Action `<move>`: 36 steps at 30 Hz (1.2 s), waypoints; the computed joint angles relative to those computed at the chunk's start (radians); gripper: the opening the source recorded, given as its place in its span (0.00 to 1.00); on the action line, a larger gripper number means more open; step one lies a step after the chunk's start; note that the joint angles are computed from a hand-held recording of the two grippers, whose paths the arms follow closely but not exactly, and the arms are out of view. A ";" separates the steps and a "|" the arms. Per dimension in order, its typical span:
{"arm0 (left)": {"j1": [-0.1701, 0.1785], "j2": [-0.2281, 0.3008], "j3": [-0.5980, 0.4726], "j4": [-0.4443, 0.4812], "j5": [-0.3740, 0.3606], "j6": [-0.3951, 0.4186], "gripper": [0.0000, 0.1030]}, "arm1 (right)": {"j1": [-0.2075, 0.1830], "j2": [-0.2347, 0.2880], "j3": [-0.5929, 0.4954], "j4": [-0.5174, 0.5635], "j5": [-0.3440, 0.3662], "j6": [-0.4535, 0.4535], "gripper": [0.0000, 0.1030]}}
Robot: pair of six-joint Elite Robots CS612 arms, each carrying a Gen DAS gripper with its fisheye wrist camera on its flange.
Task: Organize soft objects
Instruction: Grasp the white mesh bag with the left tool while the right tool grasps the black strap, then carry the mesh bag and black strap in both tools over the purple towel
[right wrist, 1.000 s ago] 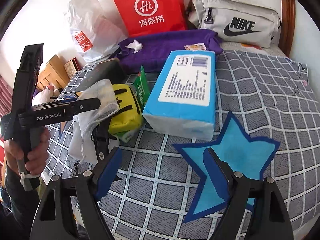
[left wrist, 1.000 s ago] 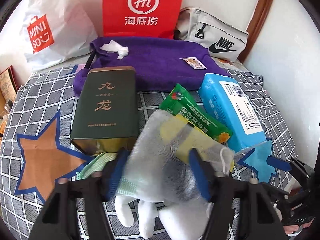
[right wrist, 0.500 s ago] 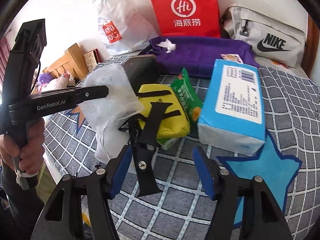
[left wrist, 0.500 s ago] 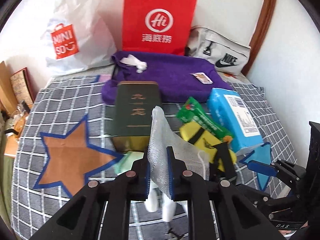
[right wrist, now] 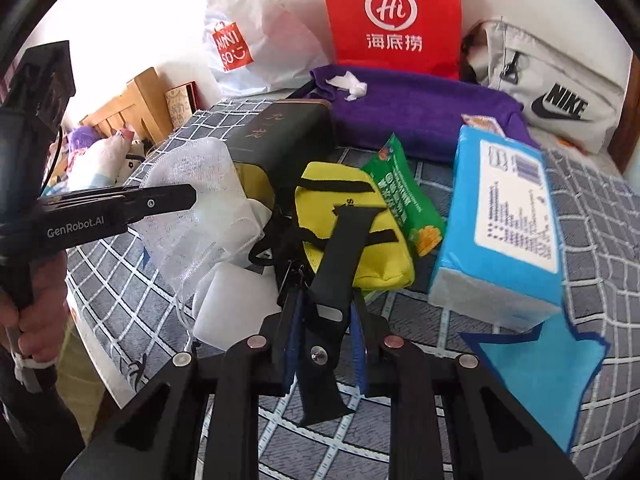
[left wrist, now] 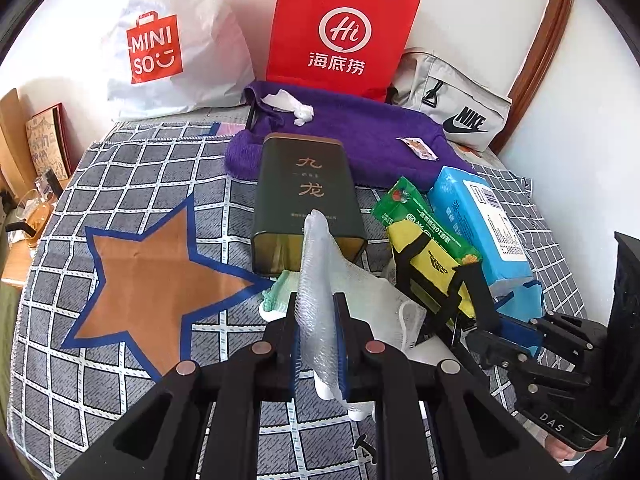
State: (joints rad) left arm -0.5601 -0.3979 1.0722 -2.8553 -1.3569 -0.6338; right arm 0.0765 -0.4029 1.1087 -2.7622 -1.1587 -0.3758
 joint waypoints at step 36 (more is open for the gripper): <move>-0.031 -0.115 0.210 -0.051 0.099 -0.135 0.11 | -0.095 -0.073 0.194 -0.105 0.022 0.057 0.22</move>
State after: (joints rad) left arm -0.5915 -0.5130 1.2827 -2.9062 -1.2575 -0.7687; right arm -0.0185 -0.4759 1.3023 -2.8673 -1.1370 -0.3191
